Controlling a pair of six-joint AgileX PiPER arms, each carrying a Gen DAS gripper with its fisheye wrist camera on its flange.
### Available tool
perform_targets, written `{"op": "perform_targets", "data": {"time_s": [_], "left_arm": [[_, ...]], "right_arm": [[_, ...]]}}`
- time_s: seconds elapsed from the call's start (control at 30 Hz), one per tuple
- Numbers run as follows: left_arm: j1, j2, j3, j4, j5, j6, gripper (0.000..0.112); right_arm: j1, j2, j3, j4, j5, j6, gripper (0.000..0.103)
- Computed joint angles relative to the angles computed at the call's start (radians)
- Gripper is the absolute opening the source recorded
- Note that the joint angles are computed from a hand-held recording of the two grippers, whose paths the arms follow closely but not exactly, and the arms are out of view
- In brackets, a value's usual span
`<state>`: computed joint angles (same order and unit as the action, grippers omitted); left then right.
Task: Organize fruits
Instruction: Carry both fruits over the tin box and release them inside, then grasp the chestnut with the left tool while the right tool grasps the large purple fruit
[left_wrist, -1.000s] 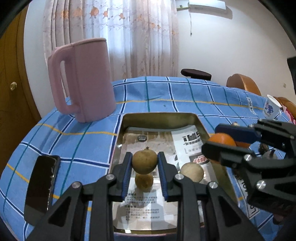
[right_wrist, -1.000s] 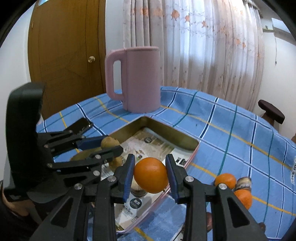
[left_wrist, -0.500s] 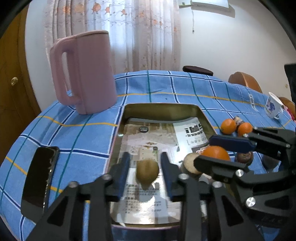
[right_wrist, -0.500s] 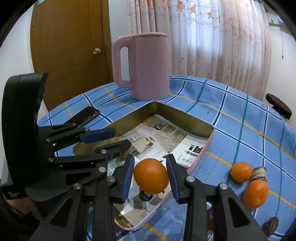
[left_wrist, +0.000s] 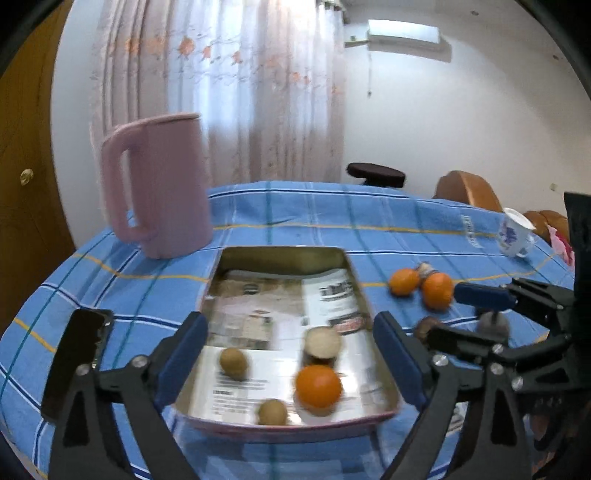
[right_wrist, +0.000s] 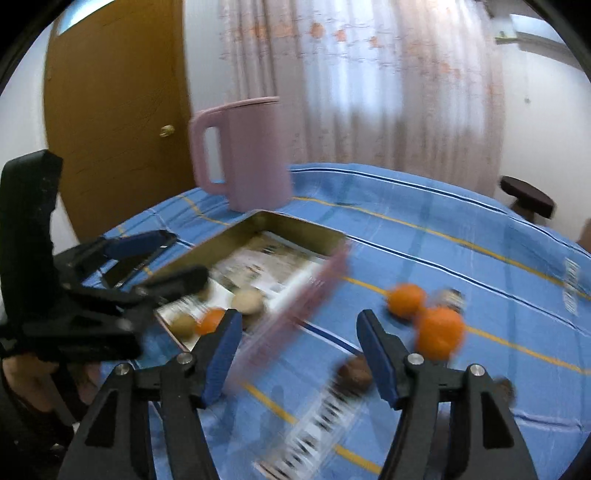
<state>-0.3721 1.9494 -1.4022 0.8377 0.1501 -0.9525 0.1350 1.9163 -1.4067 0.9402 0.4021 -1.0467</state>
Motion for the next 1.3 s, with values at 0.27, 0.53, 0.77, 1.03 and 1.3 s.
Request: {"op": "perform_targets", "data": {"time_s": [0.27, 0.53, 0.77, 1.03, 1.3], "left_arm": [[-0.097, 0.046, -0.062, -0.209, 0.024, 0.228, 0.094], [-0.18, 0.113, -0.148, -0.238, 0.098, 0.28, 0.094], [-0.187, 0.145, -0.189, -0.272, 0.123, 0.32, 0.094], [-0.199, 0.195, -0.269, -0.366, 0.167, 0.437, 0.087], [-0.233, 0.353, -0.558, -0.467, 0.406, 0.601, 0.061]], "right_arm": [[-0.136, -0.144, 0.218, -0.064, -0.162, 0.058, 0.066], [-0.155, -0.097, 0.189, -0.247, -0.12, 0.222, 0.066], [-0.133, 0.005, 0.087, -0.428, -0.034, 0.391, 0.066], [-0.164, -0.068, 0.193, -0.159, -0.156, 0.171, 0.054], [-0.184, -0.08, 0.208, -0.056, -0.159, 0.073, 0.054]]}}
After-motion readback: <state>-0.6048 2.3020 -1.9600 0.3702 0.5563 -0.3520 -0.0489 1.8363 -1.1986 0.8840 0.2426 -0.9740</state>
